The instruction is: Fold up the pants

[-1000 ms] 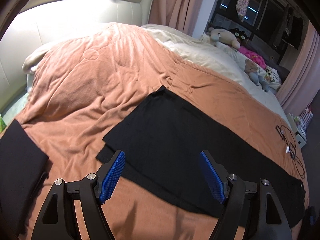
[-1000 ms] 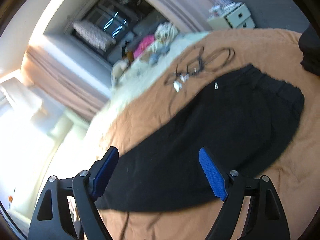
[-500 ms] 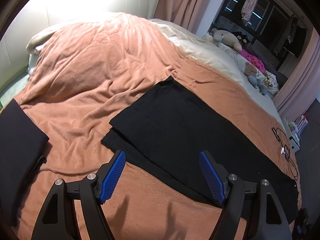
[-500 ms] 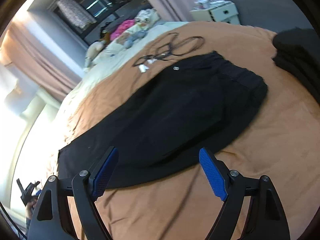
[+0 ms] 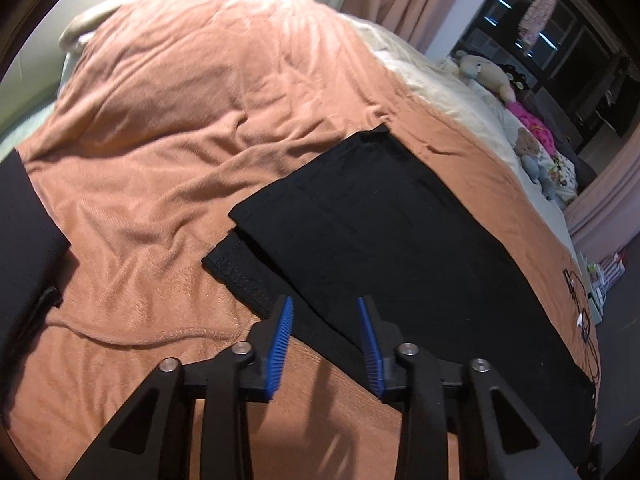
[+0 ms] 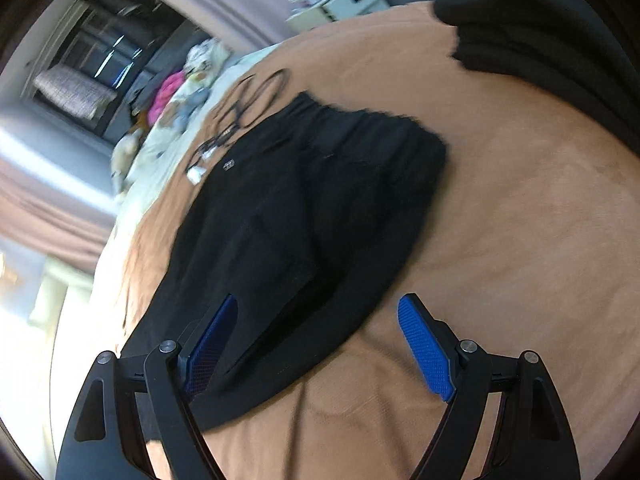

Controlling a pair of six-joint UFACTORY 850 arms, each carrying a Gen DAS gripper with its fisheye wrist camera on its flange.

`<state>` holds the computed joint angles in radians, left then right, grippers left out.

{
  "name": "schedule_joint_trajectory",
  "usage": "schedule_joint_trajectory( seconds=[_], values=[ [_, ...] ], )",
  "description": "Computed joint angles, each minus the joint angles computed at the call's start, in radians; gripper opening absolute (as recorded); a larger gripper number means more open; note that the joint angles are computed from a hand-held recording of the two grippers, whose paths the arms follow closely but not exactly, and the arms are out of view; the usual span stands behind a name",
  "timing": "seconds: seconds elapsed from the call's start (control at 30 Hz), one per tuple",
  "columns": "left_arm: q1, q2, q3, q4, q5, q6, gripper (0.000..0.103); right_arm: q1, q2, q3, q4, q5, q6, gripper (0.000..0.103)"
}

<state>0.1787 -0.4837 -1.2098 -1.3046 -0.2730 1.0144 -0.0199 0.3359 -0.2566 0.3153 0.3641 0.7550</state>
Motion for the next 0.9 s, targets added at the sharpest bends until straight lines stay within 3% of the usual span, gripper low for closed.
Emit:
schedule_joint_trajectory(
  seconds=[0.17,0.3,0.53,0.67,0.9],
  values=[
    [0.019,-0.054,-0.039,0.009,-0.020,-0.051,0.030,0.020,-0.004,0.005,0.064,-0.006,-0.018,0.078],
    [0.034,-0.081,-0.059,-0.023,-0.035,-0.053,0.029,-0.009,-0.038,0.002,-0.071,0.025,0.118,0.070],
    [0.034,-0.132,-0.108,-0.003,-0.043,-0.100,0.030,-0.021,-0.067,-0.003,-0.107,0.072,0.124,0.070],
    [0.026,-0.170,-0.152,0.121,-0.019,-0.253,0.030,-0.048,-0.081,-0.004,-0.163,0.075,0.150,0.070],
    [0.025,-0.227,-0.219,0.170,-0.011,-0.341,0.029,-0.064,-0.097,-0.016,-0.167,0.075,0.135,0.070]
  ],
)
